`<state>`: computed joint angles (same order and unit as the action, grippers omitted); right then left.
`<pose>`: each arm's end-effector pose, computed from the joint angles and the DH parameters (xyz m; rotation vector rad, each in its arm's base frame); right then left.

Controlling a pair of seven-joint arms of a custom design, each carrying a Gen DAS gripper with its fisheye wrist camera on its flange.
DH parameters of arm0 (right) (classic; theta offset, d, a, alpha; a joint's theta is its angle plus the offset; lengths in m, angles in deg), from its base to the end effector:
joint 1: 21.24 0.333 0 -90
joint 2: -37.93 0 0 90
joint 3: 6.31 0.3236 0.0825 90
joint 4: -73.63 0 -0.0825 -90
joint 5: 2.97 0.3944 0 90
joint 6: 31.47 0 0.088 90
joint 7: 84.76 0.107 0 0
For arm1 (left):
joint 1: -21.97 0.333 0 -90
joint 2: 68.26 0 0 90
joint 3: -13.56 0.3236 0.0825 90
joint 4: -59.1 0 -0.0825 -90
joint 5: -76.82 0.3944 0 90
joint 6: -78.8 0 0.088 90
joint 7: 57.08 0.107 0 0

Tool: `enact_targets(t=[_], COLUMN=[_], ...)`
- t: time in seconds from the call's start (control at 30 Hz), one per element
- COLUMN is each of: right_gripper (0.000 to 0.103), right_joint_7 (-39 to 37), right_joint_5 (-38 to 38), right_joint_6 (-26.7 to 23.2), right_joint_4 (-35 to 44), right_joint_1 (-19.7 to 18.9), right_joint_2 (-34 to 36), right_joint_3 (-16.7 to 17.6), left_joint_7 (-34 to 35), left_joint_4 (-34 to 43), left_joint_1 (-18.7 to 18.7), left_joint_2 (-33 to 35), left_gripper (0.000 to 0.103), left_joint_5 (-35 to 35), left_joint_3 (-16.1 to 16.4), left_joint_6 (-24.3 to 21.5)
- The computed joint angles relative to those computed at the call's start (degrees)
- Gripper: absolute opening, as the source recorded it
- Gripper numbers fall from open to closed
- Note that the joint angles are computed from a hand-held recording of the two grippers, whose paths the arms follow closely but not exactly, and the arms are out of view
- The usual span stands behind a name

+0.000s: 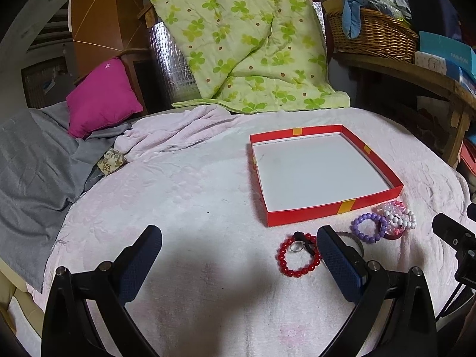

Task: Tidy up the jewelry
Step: 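Move both tools toward the bracelets lying beside the red-rimmed tray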

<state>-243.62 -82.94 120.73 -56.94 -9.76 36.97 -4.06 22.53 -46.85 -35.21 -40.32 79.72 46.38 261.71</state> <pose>0.5192 0.1552 0.3873 -1.2139 2.1131 -0.9240 0.6103 -0.3451 0.4067 -1.2236 2.0140 -0.8994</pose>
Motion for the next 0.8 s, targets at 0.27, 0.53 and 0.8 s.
enact_targets(t=[0.27, 0.53, 0.8], right_gripper=[0.103, 0.103, 0.103], right_joint_7=[-0.12, -0.11, 1.20], right_joint_5=[0.27, 0.42, -1.29], right_joint_6=[-0.08, 0.39, 3.73], right_joint_4=[-0.24, -0.74, -2.99], right_joint_1=[-0.05, -0.46, -2.52], right_joint_2=[-0.10, -0.41, -1.80], right_joint_3=[-0.05, -0.20, -1.45], left_joint_7=[-0.53, -1.05, 4.80], left_joint_4=[0.55, 0.77, 4.43], left_joint_1=[0.52, 1.17, 17.44], left_joint_2=[0.21, 0.39, -0.16], left_gripper=[0.103, 0.103, 0.103], left_joint_5=[0.97, 2.12, 2.15], left_joint_3=[-0.56, -1.27, -19.16], left_joint_6=[-0.53, -0.67, -6.16])
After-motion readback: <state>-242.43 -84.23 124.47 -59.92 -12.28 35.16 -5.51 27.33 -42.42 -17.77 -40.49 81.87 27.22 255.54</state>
